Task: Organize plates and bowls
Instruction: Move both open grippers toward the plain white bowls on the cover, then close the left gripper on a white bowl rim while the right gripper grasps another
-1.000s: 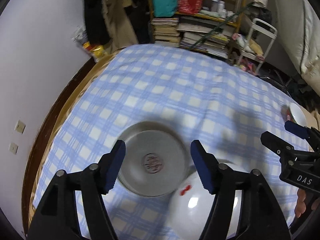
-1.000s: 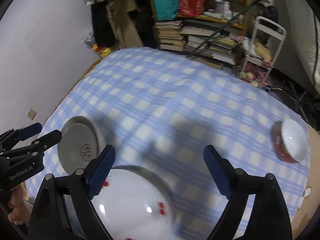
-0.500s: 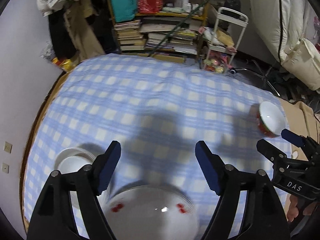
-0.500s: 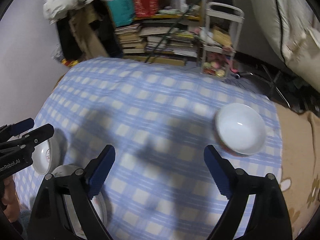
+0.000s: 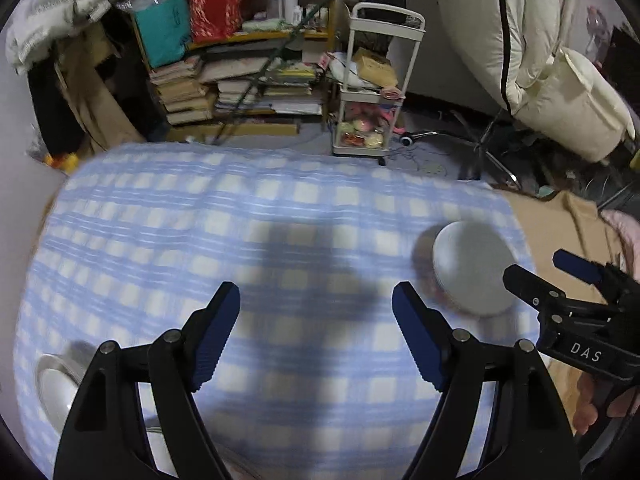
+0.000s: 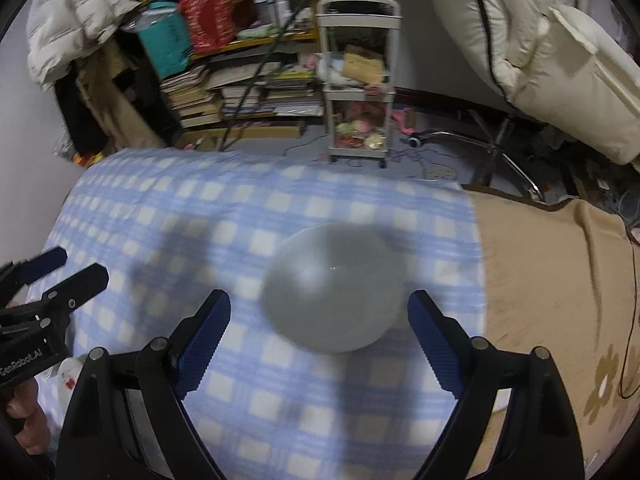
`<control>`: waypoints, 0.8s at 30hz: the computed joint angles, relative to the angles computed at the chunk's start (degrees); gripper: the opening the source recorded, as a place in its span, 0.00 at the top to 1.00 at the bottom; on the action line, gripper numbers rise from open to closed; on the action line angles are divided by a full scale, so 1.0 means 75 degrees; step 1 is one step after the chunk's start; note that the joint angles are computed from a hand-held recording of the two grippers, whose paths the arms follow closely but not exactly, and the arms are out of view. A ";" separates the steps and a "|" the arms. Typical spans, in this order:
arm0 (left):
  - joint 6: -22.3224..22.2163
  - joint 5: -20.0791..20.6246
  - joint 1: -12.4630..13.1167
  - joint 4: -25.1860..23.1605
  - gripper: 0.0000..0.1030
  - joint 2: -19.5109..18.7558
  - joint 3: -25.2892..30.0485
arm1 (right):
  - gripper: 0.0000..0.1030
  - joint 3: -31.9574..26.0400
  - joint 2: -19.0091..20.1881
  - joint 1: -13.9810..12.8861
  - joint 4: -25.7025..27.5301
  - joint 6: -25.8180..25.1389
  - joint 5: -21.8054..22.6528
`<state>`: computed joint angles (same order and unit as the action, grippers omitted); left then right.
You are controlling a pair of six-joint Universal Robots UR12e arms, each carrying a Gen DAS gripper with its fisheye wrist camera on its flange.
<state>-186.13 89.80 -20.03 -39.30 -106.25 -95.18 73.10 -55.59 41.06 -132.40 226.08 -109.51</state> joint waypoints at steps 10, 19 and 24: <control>0.0051 -0.0428 -0.0243 -0.0347 0.25 -0.0739 0.0737 | 0.08 0.0440 -0.0126 -0.0374 0.0219 0.0330 0.0237; 0.0238 -0.0548 -0.0491 -0.1384 0.29 -0.1261 0.1325 | 0.36 0.0588 -0.0010 -0.0542 0.0186 0.0374 0.0998; 0.0330 -0.0933 -0.0493 -0.2177 0.72 -0.1493 0.1664 | 0.71 0.0651 0.0001 -0.0617 0.0146 0.0313 0.1344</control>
<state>-183.66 82.80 -23.73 -55.62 -117.45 -82.70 77.99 -55.58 36.44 -131.30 228.43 -99.43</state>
